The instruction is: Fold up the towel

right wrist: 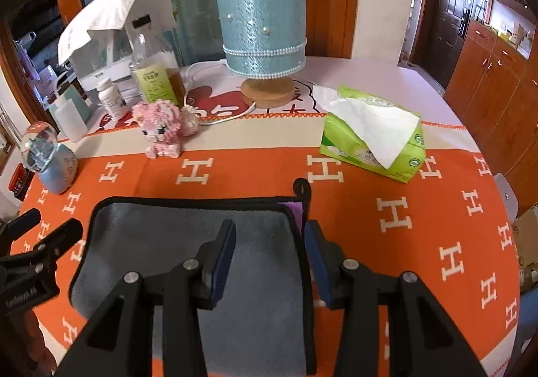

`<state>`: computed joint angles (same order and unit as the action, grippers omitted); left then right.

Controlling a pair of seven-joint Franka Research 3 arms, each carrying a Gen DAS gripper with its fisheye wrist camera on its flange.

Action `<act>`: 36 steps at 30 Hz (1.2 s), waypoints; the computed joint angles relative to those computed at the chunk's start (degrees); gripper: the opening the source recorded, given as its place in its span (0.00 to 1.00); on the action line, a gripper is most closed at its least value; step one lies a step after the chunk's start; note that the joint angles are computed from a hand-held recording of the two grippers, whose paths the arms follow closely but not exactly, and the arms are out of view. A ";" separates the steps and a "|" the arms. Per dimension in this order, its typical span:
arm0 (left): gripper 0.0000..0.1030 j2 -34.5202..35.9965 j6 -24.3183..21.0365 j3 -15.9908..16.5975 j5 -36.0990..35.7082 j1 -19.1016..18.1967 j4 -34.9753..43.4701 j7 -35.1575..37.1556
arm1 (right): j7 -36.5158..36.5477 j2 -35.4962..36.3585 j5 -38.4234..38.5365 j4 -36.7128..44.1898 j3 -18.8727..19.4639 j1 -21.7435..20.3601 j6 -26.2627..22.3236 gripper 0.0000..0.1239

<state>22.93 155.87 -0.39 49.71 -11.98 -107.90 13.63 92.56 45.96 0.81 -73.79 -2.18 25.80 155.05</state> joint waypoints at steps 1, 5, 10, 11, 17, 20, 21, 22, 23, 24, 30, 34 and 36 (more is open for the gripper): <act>0.99 -1.06 0.05 -0.18 0.09 -0.30 -0.89 -0.33 | 0.25 -1.35 -0.30 -1.94 -0.35 0.40 0.90 0.34; 0.99 -4.93 -1.06 -1.49 0.20 -1.08 -3.74 -1.68 | 0.60 -6.24 -0.26 -8.47 -0.15 0.65 3.31 0.35; 0.99 -10.25 -2.99 -3.33 2.47 -1.76 -7.89 -5.52 | 1.46 -12.35 -0.33 -16.51 -0.12 1.07 5.52 0.40; 0.99 -11.51 -2.83 -3.77 3.16 -1.68 -9.00 -6.67 | 1.57 -13.70 -0.51 -18.38 -0.13 1.18 6.30 0.41; 0.99 -17.62 -4.16 -6.91 7.01 -1.12 -13.85 -12.45 | 0.41 -20.49 -0.14 -27.52 1.21 0.44 10.26 0.46; 0.99 -20.32 -5.01 -8.51 8.67 -0.81 -15.92 -14.68 | 0.45 -23.41 -0.27 -31.24 1.27 0.54 11.89 0.47; 0.99 -21.03 -5.14 -8.95 8.59 -0.57 -16.51 -15.07 | 0.03 -24.22 0.08 -32.20 1.74 0.18 12.14 0.47; 0.99 -21.83 -5.13 -9.40 8.48 -0.39 -17.19 -15.45 | -0.54 -25.28 0.62 -33.38 2.36 -0.28 12.34 0.47; 0.99 -22.49 -5.12 -9.82 8.26 -0.22 -17.71 -15.45 | -0.71 -25.99 0.80 -34.18 2.55 -0.38 12.54 0.47; 0.99 -23.03 -5.54 -10.28 8.00 -0.14 -18.06 -15.30 | -0.95 -26.71 1.02 -34.99 2.79 -0.53 12.74 0.47; 0.99 -26.38 -9.49 -12.74 11.14 -0.35 -19.77 -17.55 | -1.58 -30.07 1.97 -38.81 3.64 -1.22 13.32 0.47; 0.99 -28.22 -10.16 -13.75 11.32 -0.30 -20.68 -17.49 | 4.09 -31.48 -3.10 -40.15 0.40 1.44 13.26 0.47; 0.99 -28.91 -11.19 -14.37 11.39 -0.42 -20.83 -17.40 | 4.84 -32.16 -3.62 -40.85 0.88 0.90 13.30 0.47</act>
